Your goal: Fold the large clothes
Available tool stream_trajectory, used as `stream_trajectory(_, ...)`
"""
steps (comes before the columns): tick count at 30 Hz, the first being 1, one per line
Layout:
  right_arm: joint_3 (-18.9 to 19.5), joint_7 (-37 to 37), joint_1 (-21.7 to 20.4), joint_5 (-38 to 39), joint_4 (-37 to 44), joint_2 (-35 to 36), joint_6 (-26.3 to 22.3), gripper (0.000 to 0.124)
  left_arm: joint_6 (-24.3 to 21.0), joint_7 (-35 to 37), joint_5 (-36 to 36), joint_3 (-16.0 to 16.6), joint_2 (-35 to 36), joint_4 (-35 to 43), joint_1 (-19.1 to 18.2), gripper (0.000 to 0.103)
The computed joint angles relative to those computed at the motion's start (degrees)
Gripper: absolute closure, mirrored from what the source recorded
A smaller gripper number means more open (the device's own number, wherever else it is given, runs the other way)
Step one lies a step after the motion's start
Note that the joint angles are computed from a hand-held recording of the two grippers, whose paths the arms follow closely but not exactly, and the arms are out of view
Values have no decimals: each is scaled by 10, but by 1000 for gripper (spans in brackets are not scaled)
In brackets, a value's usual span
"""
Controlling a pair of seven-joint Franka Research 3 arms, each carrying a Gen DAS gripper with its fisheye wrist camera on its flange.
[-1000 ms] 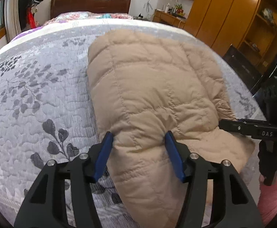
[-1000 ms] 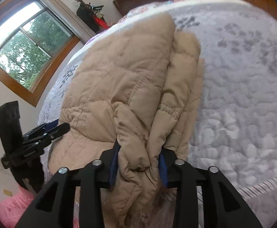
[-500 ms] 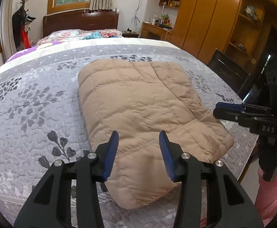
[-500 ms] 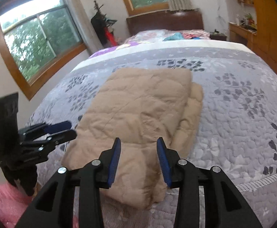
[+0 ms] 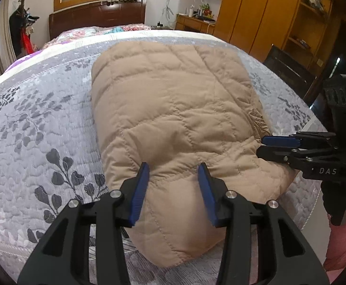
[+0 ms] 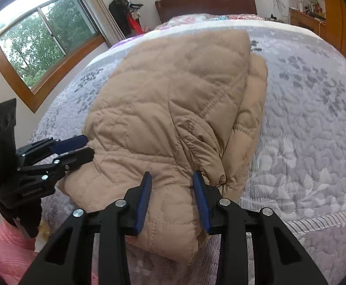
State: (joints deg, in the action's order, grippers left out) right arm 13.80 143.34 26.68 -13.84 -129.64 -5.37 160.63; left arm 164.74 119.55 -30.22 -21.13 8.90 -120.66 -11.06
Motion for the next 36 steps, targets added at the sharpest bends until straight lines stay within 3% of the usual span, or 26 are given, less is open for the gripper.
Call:
stream_trajectory(4, -8, -28, 5, 42, -9, -1, 16, 90, 2, 10, -7, -5, 4, 0, 5, 61)
stream_trajectory(6, -17, -75, 14, 95, -11, -14, 23, 87, -8, 22, -18, -6, -5, 5, 9, 64)
stream_trajectory(8, -25, -132, 20, 151, -16, -28, 43, 87, -36, 84, -86, -15, -9, 29, 25, 64)
stream_trajectory(11, -12, -136, -10, 118, 20, -28, 28, 87, -60, 87, -102, 1, 12, 82, 20, 65)
stream_trajectory(14, -14, -129, -30, 78, 85, 15, -14, 87, -111, 0, -16, 26, 88, 195, 3, 65)
stream_trajectory(17, -34, -114, -28, 44, 156, 73, -76, 87, -175, -103, 94, 34, 166, 297, -8, 73)
stream_trajectory(19, -45, -140, -21, 74, 182, 102, -100, 87, -196, -130, 128, 54, 192, 329, -27, 74)
stream_trajectory(23, -60, -140, -1, 70, 202, 131, -132, 90, -226, -138, 169, 34, 232, 363, -12, 74)
stream_trajectory(28, -69, -158, 4, 107, 173, 139, -93, 90, -217, -135, 176, 11, 251, 361, 8, 74)
stream_trajectory(32, -78, -141, 14, 84, 174, 137, -93, 90, -214, -139, 184, 4, 253, 361, 12, 74)
stream_trajectory(36, -73, -144, 6, 115, 131, 93, -41, 87, -234, -124, 135, -23, 239, 363, 47, 73)
